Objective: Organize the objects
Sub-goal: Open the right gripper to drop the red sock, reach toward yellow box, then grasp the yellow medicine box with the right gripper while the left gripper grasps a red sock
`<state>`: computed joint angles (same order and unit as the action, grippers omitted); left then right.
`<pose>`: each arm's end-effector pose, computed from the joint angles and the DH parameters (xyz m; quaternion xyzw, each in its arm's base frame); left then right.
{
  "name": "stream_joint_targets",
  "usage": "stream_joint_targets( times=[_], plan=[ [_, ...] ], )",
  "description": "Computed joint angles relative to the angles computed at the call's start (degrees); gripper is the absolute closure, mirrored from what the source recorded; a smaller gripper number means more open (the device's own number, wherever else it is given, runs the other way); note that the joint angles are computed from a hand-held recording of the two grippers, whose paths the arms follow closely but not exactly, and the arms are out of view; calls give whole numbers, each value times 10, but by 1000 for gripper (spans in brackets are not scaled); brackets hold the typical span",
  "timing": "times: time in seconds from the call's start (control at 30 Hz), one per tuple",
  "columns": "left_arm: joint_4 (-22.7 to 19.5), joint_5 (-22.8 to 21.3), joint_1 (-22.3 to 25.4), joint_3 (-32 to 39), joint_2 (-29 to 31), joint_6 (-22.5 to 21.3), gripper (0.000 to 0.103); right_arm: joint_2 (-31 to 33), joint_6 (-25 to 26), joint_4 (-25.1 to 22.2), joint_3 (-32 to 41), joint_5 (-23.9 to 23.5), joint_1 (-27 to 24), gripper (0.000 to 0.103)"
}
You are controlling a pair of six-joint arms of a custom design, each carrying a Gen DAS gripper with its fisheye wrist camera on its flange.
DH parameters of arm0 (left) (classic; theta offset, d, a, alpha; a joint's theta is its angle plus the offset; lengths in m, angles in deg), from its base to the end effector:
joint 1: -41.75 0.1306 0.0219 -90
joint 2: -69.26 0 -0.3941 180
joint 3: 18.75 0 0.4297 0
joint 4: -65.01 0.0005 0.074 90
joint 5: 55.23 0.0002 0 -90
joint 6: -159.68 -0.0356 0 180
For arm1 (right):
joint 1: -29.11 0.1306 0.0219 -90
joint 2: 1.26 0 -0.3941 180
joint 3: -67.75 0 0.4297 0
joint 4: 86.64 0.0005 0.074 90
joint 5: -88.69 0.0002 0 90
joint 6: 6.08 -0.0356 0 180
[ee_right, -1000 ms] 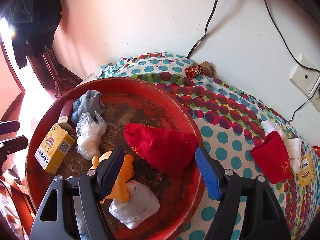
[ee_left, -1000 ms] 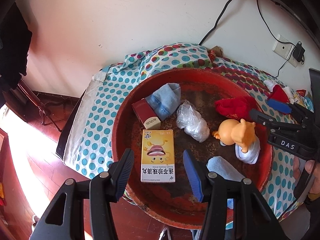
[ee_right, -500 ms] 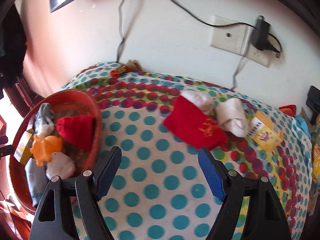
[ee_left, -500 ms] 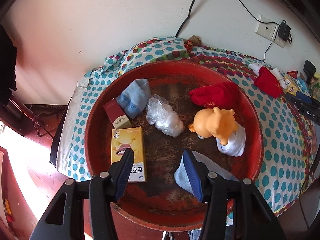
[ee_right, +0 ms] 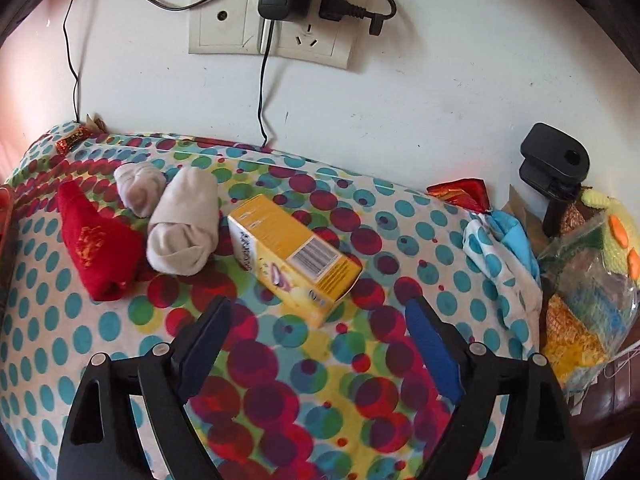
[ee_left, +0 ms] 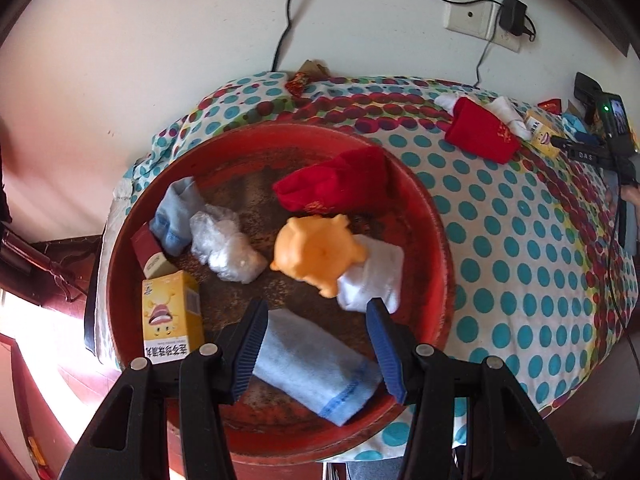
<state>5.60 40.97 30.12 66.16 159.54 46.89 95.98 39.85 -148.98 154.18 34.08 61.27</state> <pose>0.4870 -0.1047 0.3854 0.2996 0.9273 -0.0313 0.2221 0.4543 0.2607 0.3423 0.1421 0.9327 -0.1504 0.2954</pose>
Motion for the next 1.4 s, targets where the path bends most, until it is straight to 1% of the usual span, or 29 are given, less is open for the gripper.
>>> stream_joint_targets(
  times=[0.03,0.13,0.2,0.23,0.27,0.3,0.33,0.37,0.43,0.47,0.5,0.6,0.7,0.8,0.87,0.9,1.0,1.03,1.07,1.13,1.2,1.27,1.33,1.37,1.4],
  plan=[
    [-5,-4,-14,5,3,1,50,2,20,11,-2,-6,-8,16],
    [-21,-5,-56,28,22,14,50,10,82,56,-11,-49,-29,16],
    [-29,-7,-84,47,41,36,50,19,113,79,-14,-63,-33,21],
    [-30,-6,-96,56,52,49,50,21,121,92,-18,-72,-33,35],
    [-32,1,-107,68,65,65,50,20,122,105,-23,-88,-34,53],
    [-37,8,-117,84,81,89,50,18,114,115,-28,-99,-34,59],
    [-37,15,-126,96,94,113,50,12,100,127,-36,-103,-30,70],
    [-34,24,-133,109,108,140,50,9,78,127,-39,-107,-25,75],
    [-23,13,-152,132,133,198,50,-2,41,134,-51,-109,-13,75],
    [-13,16,-159,141,142,220,50,-12,18,143,-62,-106,-2,75],
    [-5,23,-166,151,154,242,50,-18,6,146,-69,-103,6,75],
    [-4,38,-181,185,188,298,50,-32,-29,149,-84,-81,39,75],
    [-15,50,-196,225,226,339,50,-36,-35,164,-90,-74,62,75],
    [-9,35,-209,253,253,384,50,-36,-38,192,-105,-92,66,75],
    [1,26,-213,262,264,404,50,-38,-36,202,-109,-90,67,74],
    [9,15,-215,267,269,411,50,-34,-36,199,-106,-93,65,74],
    [34,-8,-223,280,289,414,50,-29,-35,188,-100,-84,69,74],
    [35,-15,-227,286,299,409,44,-26,-35,183,-97,-82,71,74],
    [29,-24,-230,295,308,408,41,-24,-34,179,-95,-80,71,74],
    [33,-29,-233,298,318,410,40,-23,-34,177,-93,-78,72,74],
    [56,-39,-235,284,310,397,40,-24,-36,181,-94,-81,72,74],
    [71,-43,-236,268,301,372,40,-26,-37,187,-97,-84,71,74],
    [73,-36,-234,260,295,353,52,-26,-36,186,-97,-84,71,74],
    [78,-27,-231,252,289,351,54,-26,-35,186,-97,-83,71,74],
    [81,-22,-229,245,283,352,62,-24,-34,183,-96,-80,71,74]
  ],
)
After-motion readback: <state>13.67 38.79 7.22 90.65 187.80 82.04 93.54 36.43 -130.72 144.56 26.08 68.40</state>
